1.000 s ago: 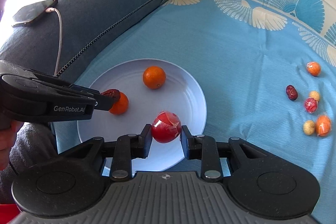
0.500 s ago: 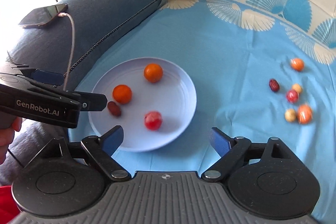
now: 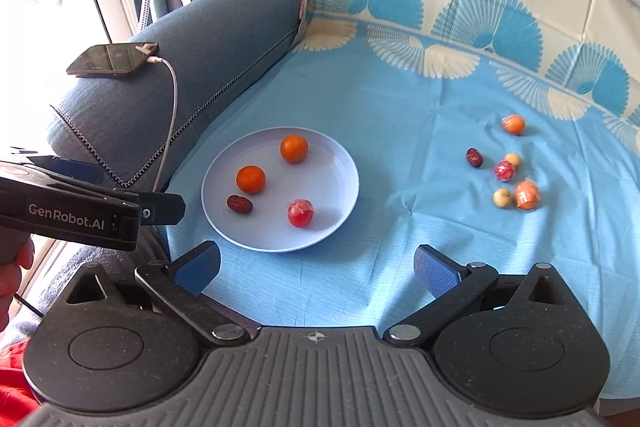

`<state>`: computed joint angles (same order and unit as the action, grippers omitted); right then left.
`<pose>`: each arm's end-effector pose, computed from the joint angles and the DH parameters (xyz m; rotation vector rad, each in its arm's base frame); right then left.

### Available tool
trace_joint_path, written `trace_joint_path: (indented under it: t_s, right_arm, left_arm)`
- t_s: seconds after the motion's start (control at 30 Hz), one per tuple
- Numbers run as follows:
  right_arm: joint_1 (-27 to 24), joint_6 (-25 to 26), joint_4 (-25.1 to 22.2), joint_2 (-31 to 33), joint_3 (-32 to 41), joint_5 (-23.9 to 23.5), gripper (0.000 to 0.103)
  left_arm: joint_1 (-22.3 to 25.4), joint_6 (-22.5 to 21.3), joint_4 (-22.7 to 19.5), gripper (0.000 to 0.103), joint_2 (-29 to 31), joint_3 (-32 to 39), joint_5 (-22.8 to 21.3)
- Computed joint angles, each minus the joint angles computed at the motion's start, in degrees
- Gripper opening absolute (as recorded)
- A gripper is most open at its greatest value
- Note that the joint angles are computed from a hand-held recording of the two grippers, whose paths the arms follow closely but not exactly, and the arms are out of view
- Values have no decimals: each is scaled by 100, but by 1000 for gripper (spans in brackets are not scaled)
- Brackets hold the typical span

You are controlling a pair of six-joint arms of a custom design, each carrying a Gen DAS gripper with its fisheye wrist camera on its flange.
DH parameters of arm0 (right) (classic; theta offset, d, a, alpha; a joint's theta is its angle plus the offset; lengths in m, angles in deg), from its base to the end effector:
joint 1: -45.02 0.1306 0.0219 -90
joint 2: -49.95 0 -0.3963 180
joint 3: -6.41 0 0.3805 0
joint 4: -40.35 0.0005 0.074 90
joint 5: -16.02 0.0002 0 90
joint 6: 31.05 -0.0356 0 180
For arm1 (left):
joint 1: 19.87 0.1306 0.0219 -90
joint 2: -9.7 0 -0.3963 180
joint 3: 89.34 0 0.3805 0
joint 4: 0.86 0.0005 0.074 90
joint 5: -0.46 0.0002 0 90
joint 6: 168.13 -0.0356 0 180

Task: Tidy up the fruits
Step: 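Withdraw both tools back from the plate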

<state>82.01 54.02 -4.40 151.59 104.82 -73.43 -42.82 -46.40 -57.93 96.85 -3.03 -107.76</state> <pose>0.4438 0.3332 0.4158 -0.6678 2.3406 0.3235 0.4091 -0.1617 0.4294 -0.3068 2.4874 0.0259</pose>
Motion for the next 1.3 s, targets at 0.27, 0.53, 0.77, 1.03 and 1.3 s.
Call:
trace_joint_path:
  t_s: [0.27, 0.53, 0.77, 1.03, 1.3]
  right_arm:
    - [105, 47, 346, -536, -489, 185, 102]
    - [93, 49, 573, -865, -802, 231, 102]
    - [60, -44, 683, -973, -932, 250, 102]
    - [-6, -146, 780, -979, -978, 326, 102]
    - [-442, -506, 1010, -841, -1099, 586, 102]
  left_arm:
    - [-404, 148, -147, 103, -257, -14, -520]
    - [-607, 308, -272, 103, -317, 72, -728]
    - [-705, 204, -319, 103, -293, 138, -825]
    - [-702, 197, -374, 103, -193, 219, -878]
    - [-626, 8, -467, 103, 319, 626, -807]
